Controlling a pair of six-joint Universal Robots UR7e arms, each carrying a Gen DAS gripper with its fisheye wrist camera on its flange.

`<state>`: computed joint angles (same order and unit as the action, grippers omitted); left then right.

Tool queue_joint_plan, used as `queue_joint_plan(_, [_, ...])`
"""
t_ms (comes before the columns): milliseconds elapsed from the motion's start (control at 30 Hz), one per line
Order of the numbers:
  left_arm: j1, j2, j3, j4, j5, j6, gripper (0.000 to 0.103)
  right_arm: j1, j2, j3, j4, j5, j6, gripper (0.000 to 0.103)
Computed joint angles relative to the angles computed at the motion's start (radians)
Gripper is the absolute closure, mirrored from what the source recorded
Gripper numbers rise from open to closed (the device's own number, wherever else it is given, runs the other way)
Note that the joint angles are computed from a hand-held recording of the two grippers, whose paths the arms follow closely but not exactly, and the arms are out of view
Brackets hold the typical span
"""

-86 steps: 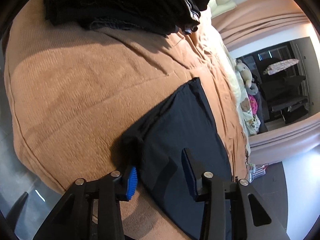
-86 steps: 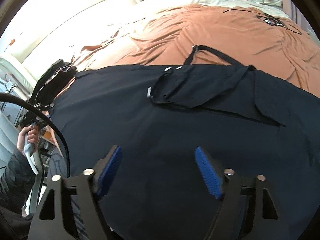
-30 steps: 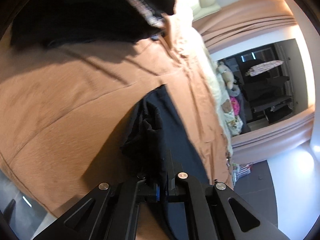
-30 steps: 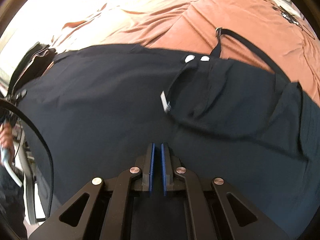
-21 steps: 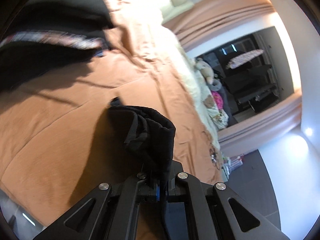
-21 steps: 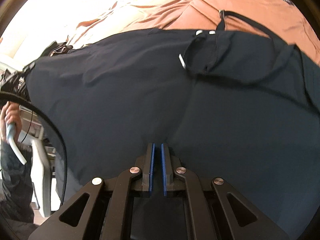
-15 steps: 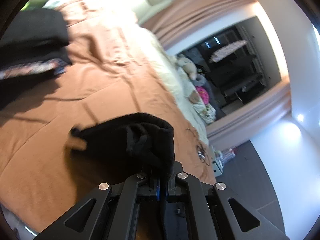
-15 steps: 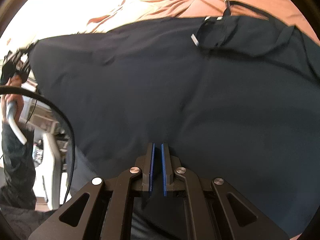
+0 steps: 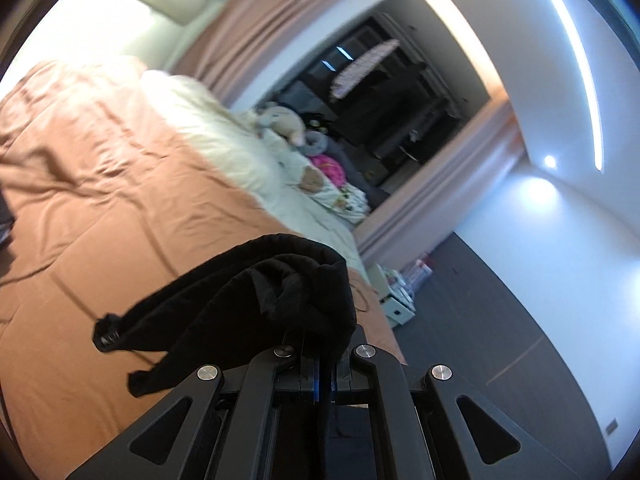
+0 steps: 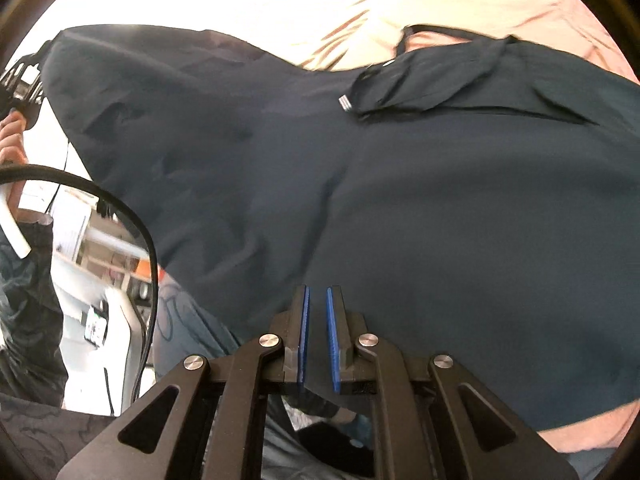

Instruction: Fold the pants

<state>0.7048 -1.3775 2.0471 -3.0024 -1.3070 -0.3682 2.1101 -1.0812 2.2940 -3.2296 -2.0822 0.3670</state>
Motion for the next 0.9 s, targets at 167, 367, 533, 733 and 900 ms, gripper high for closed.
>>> queue_joint_plan(167, [-0.068,0.066,-0.076,0.039,0.020,0.045,0.101,0.009,-0.063,0.081,-0.093,-0.037,0.000,0.066])
queue_joint_plan(367, [-0.115,0.137,-0.154,0.074,-0.004,0.072,0.101,0.057,-0.067,0.152,-0.246,-0.112,0.026,0.063])
queue_joint_plan(533, [-0.147,0.201,-0.214,0.099,-0.025,0.084,0.101,0.080,-0.087,0.214,-0.356,-0.158,0.041,0.056])
queue_joint_plan(733, [-0.175,0.274,-0.271,0.122,-0.052,0.078,0.101,0.149,-0.137,0.286,-0.394,-0.245,0.100,0.054])
queue_joint_plan(900, [-0.194,0.348,-0.327,0.149,-0.074,0.059,0.101,0.204,-0.192,0.336,-0.381,-0.327,0.179,0.053])
